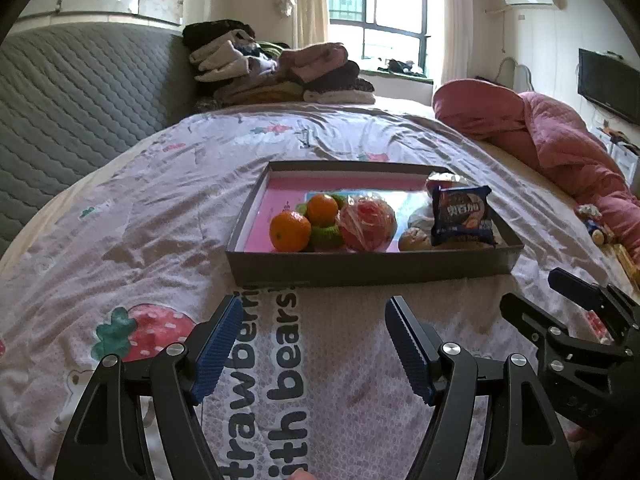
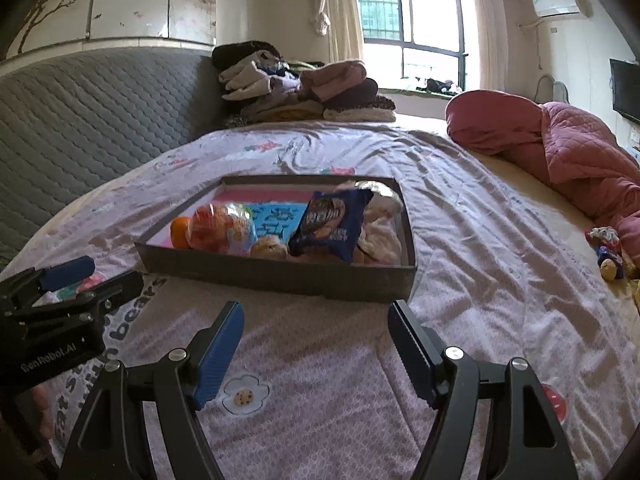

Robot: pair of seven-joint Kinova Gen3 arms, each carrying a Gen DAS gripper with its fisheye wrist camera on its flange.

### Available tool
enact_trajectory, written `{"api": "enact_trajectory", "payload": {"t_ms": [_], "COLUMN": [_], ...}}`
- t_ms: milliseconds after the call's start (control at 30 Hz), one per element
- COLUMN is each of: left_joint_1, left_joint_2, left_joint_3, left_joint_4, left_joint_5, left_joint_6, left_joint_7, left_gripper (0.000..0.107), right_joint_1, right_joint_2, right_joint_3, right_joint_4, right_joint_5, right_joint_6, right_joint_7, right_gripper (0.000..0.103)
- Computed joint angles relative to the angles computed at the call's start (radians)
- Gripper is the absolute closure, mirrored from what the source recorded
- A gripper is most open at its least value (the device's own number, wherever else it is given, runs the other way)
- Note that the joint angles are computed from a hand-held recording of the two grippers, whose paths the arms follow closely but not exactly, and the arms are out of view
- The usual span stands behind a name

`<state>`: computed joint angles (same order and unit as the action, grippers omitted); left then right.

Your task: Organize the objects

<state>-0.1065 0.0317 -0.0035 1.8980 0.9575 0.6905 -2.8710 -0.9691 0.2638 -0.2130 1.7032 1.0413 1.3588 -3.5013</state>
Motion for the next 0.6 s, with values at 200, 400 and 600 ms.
{"api": "enact_trajectory", "payload": {"t_ms": [200, 400, 600], "left_joint_1": [0.001, 0.001, 0.001], "left_joint_2": [0.007, 0.015, 0.030], "left_joint_3": [0.003, 0.009, 0.016], "left_joint_4": [0.004, 0.006, -0.003], "left_joint_5": [0.001, -0.001, -0.030], "left_joint_6": [-0.009, -0.017, -0.026], "left_joint_7": [-0.008, -0.005, 0.031], "left_gripper": [0.032, 0.032, 0.032], "right_joint_1": [0.005, 0.008, 0.012], "right_joint_2": [0.005, 0.006, 0.004], "right_joint_3": [0.002, 0.006, 0.006], "right_joint_4": [0.003, 0.007, 0.011], "right_joint_5": [-0.011, -0.020, -0.021], "right_joint_6": [-0.016, -0.028, -0.037], "right_joint_7": [0.000, -0.006, -0.006], "right_gripper": [0.029, 0.029, 0.029]}}
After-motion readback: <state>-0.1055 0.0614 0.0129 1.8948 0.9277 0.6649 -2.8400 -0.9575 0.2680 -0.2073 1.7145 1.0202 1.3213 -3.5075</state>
